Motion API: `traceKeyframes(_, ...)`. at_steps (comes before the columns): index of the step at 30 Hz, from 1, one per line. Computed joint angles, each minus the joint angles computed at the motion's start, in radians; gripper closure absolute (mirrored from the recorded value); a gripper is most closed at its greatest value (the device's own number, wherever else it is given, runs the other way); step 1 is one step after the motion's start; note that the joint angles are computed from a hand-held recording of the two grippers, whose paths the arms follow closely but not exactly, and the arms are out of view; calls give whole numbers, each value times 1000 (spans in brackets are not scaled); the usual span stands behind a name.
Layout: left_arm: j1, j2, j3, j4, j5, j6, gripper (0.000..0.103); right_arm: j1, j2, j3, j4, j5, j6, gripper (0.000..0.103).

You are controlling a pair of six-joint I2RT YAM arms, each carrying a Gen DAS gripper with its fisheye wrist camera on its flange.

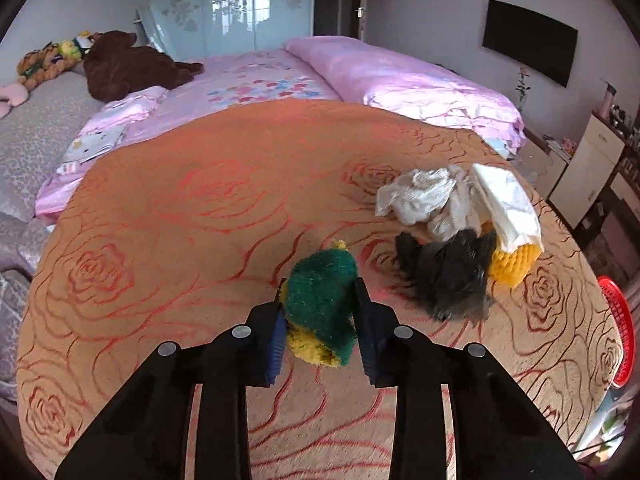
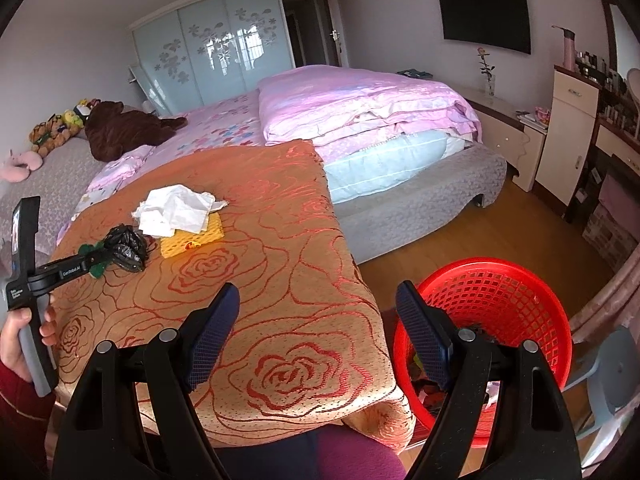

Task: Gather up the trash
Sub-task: 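Grasp the black plastic bag with the right gripper while the left gripper holds the sponge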

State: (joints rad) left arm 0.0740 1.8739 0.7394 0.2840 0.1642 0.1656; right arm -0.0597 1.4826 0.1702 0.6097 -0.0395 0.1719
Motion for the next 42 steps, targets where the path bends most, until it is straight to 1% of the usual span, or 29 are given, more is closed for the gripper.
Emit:
traceKeyframes(2, 7, -19, -42, 29, -17, 3, 74, 30, 13, 5, 5, 16, 8, 25)
traceKeyframes(6, 28, -60, -115, 72, -19, -1, 74, 102, 54, 25, 14, 48, 23, 25)
traceKeyframes(13, 53, -92, -164, 99, -34, -7, 74, 269, 168, 125, 14, 109, 68, 25)
traceKeyframes(18, 66, -92, -187, 135, -52, -6, 74, 403, 262, 251, -20, 153, 96, 25)
traceKeyframes(23, 68, -95, -205, 166, -92, 1, 74, 488, 359, 399, -81, 157, 103, 25)
traceKeyframes(29, 115, -92, -184, 133, -35, -16, 74, 549, 489, 607, -197, 163, 90, 25)
traceKeyframes(35, 130, -90, -183, 133, -14, -15, 74, 558, 598, 793, -301, 159, 101, 26)
traceKeyframes(38, 131, -84, -188, 145, -14, -15, 74, 547, 646, 872, -357, 160, 101, 28)
traceKeyframes(41, 130, -82, -192, 153, -16, -14, 74, 537, 686, 930, -410, 143, 95, 38)
traceKeyframes(42, 130, -81, -192, 154, -16, -14, 74, 537, 696, 944, -422, 139, 93, 43)
